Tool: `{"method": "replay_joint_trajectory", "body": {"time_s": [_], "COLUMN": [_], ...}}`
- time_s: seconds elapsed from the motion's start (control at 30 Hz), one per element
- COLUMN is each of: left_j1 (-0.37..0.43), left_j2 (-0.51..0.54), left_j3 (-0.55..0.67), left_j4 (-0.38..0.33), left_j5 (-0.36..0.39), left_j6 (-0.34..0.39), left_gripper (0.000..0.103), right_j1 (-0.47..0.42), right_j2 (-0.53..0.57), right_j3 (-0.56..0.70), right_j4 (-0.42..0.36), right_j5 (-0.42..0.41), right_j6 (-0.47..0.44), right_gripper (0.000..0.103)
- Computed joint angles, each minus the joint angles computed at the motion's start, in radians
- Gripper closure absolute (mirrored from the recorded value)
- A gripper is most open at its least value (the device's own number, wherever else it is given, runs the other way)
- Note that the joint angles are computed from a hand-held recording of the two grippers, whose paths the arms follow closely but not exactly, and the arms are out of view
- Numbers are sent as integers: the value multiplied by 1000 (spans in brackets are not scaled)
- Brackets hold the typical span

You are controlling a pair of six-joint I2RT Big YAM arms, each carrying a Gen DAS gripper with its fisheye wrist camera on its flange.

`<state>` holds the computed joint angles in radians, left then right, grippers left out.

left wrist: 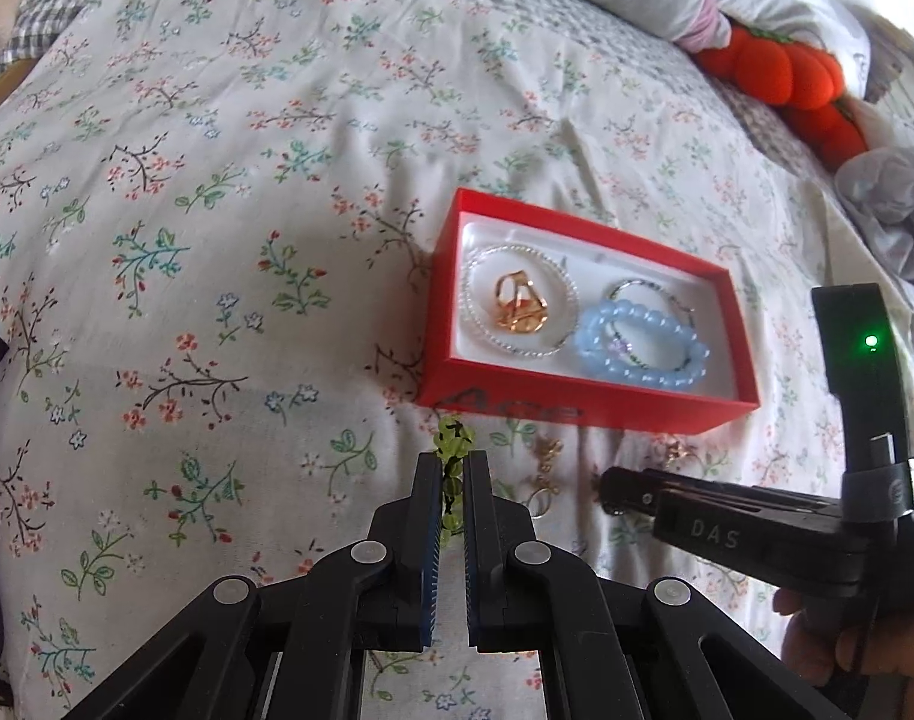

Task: Organize jewelry
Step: 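Lift the green bracelet toward the box with the left gripper while the right grasps the black bead cluster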

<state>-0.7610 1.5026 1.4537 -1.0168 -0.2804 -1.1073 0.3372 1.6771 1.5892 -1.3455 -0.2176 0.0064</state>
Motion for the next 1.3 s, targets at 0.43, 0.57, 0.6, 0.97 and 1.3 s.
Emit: {"method": "replay_joint_trajectory", "body": {"time_s": [0.43,0.57,0.6,0.97,1.3], "left_j1": [-2,-14,-17,-34,19], "left_j2": [0,4,6,39,104], "left_j3": [21,43,49,131,137], "left_j4": [28,53,59,168,321], "left_j5": [-12,-20,-23,-57,13], "left_j6": [5,9,14,88,111], "left_gripper": [102,102,102,102,102], "right_j1": [-35,-62,-69,-130,-147], "right_j2": [-39,-71,-78,-103,-70], "right_j3": [15,18,21,67,108], "right_j4": [-22,-18,-17,18,38], "right_j5": [-66,-105,-112,-171,-206], "right_j6": [-33,-37,-38,-9,20], "right_gripper": [78,78,78,78,78]}}
